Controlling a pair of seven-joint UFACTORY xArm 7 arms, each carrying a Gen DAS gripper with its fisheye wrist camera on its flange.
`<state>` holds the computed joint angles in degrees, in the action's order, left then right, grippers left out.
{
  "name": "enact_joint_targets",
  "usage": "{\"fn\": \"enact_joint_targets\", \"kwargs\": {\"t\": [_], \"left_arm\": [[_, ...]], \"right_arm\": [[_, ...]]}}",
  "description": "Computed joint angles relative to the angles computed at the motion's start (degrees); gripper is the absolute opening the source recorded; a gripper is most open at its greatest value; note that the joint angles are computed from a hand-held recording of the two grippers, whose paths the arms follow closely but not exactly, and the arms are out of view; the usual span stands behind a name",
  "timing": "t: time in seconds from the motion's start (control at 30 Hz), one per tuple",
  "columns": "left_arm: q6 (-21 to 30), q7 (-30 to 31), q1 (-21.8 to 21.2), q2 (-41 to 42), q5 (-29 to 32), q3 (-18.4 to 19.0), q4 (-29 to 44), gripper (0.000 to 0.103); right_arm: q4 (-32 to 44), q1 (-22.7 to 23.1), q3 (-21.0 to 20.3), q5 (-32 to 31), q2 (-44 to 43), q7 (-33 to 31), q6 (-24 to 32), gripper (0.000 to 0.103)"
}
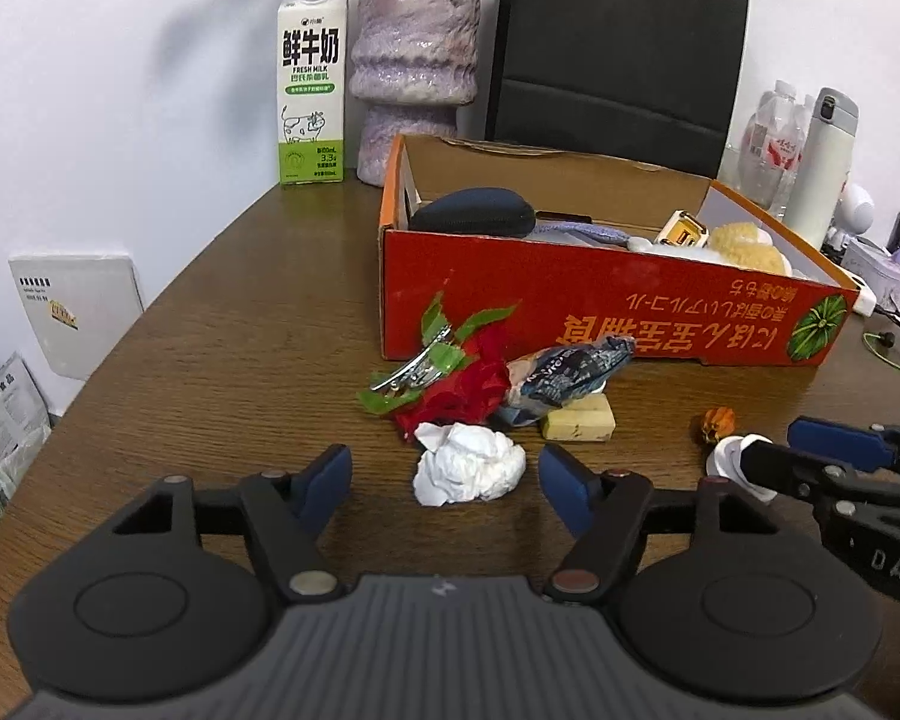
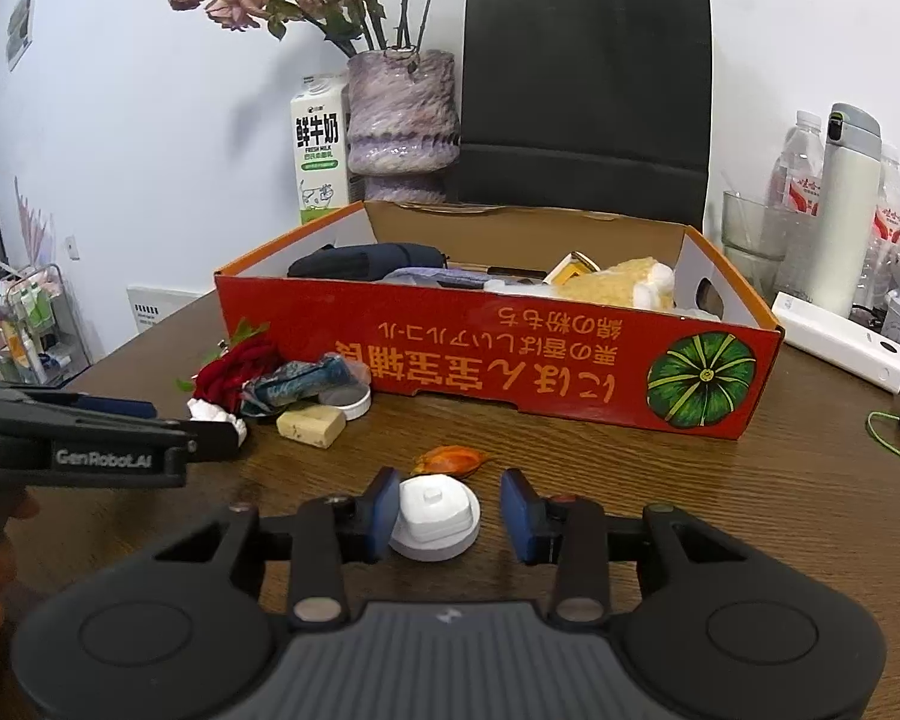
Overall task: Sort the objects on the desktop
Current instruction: 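Grasp the crumpled white tissue with the left gripper while the right grasps the white cap, then carry the tissue and white cap over the box and open both grippers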
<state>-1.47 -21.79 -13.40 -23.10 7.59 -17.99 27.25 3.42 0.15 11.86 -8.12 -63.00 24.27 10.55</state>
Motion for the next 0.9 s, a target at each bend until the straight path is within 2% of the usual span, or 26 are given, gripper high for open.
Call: {"fn": "enact_joint_targets", "kwargs": {"t": [0.03, 0.07, 0.13, 0.17, 0.2, 0.23, 0.3, 0.43, 0.5, 0.53, 0.6, 0.9], "left_arm": [[0.6, -0.7, 0.9, 0.5, 0.1, -1.1, 0.6, 0.066], [0.5, -2.0, 3.6, 0.5, 1.1, -3.9, 1.0, 0.064], [0.4, -3.4, 6.7, 0.4, 3.0, -7.3, 1.4, 0.048], [0.3, -4.0, 7.5, 0.3, 3.7, -8.3, 1.4, 0.034], [0.2, -3.7, 6.4, 0.4, 3.9, -7.3, 1.4, 0.029], [0.0, -3.2, 4.8, 0.5, 3.8, -5.9, 1.2, 0.028], [-0.3, -3.1, 4.2, 0.3, 3.9, -5.4, 0.9, 0.026], [-0.5, -2.9, 2.8, 0.1, 3.4, -4.2, 0.5, 0.026], [-0.4, -2.6, 1.7, 0.0, 2.9, -3.2, 0.3, 0.026], [-0.5, -2.5, 1.2, 0.0, 2.6, -2.8, 0.2, 0.026], [-0.6, -2.3, 0.6, -0.2, 2.2, -2.2, 0.1, 0.026], [-0.6, -1.2, -1.7, -0.3, 0.6, -0.5, -0.3, 0.027]], "right_arm": [[-0.1, 0.4, -0.4, 0.1, 0.0, -0.2, -0.1, 0.024], [-0.1, 0.5, -0.5, 0.1, -0.1, -0.3, -0.2, 0.024], [-0.3, 0.4, -0.2, 0.0, -0.5, -0.3, 0.0, 0.024], [-0.3, 0.6, -0.2, 0.1, -0.7, -0.3, 0.2, 0.023], [-0.4, 0.7, -0.3, 0.1, -1.0, -0.2, 0.4, 0.023], [-0.6, 0.7, -0.1, 0.2, -1.5, 0.0, 0.3, 0.019], [-1.0, 0.2, 0.2, 0.2, -2.9, 0.6, 0.0, 0.001], [-1.2, 0.2, -0.6, 0.5, -3.7, 0.9, 0.6, 0.0], [-1.3, 0.2, -0.8, 0.8, -3.8, 1.1, 0.4, 0.002], [-1.5, 0.6, -1.5, 0.9, -4.0, 0.8, 0.0, 0.008], [-1.5, 1.0, -1.6, 1.0, -3.8, 0.5, -0.7, 0.014], [0.0, 1.4, -0.6, 1.3, 1.1, 0.2, -1.9, 0.024]]}}
